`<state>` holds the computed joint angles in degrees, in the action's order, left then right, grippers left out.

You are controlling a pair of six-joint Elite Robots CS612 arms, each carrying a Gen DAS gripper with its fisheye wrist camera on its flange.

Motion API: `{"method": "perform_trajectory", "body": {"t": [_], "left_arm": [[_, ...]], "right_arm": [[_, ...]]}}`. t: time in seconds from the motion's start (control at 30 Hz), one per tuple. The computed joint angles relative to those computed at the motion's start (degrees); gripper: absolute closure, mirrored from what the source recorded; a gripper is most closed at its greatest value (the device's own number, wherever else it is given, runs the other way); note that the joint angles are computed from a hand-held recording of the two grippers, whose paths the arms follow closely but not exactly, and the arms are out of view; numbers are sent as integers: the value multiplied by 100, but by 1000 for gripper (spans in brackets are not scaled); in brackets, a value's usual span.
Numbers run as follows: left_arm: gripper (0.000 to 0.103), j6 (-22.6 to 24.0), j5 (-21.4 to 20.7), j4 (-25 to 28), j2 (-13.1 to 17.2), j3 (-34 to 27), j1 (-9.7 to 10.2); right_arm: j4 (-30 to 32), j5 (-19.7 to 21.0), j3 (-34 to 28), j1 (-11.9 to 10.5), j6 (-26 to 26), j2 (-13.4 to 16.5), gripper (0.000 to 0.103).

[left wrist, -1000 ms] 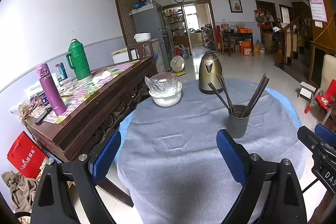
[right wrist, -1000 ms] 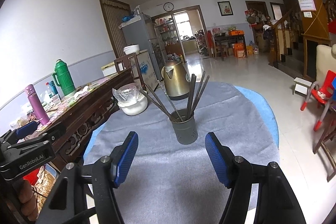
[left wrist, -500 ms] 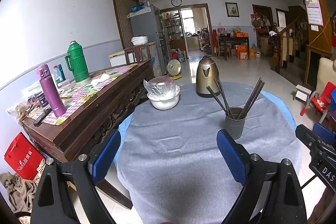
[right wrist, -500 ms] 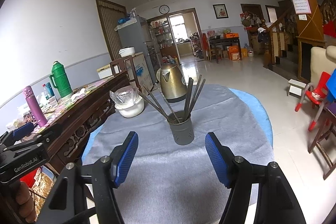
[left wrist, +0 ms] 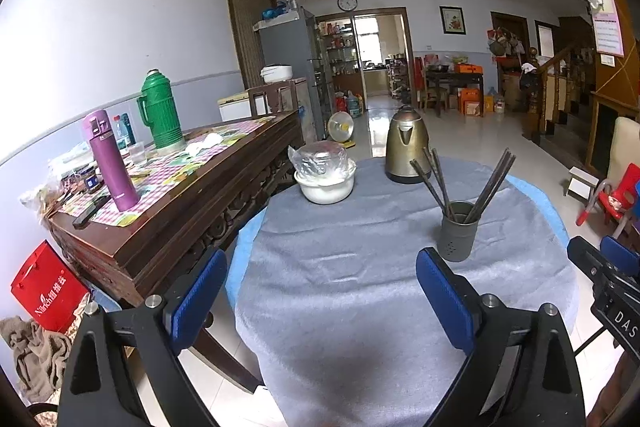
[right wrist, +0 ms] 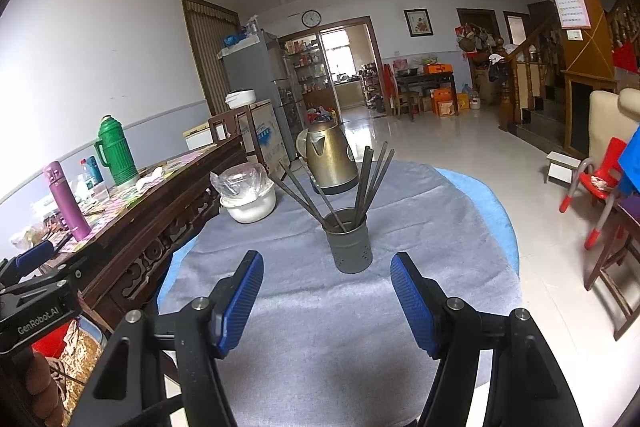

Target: Organize utensils

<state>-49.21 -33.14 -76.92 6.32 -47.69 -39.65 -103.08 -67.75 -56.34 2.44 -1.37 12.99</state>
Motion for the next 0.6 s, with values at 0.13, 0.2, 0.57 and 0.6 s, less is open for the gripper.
{"method": "perform_trajectory", "body": {"t": [0.13,0.2,0.57,0.6], "left_arm": [[7,-55,32,63,16,-39,-6],[7,-49,30,68,20,-48,-8],[7,-112,92,140,48,-112,-13],[7,-129,100,165,54,-130,-12]], "right_arm": [[29,13,-34,0,23,10,32],[27,11,-37,-2,31,10,32],[-8,-27,-60,9,51,13,32],[-4,-22,-71,10,43,15,32]]}}
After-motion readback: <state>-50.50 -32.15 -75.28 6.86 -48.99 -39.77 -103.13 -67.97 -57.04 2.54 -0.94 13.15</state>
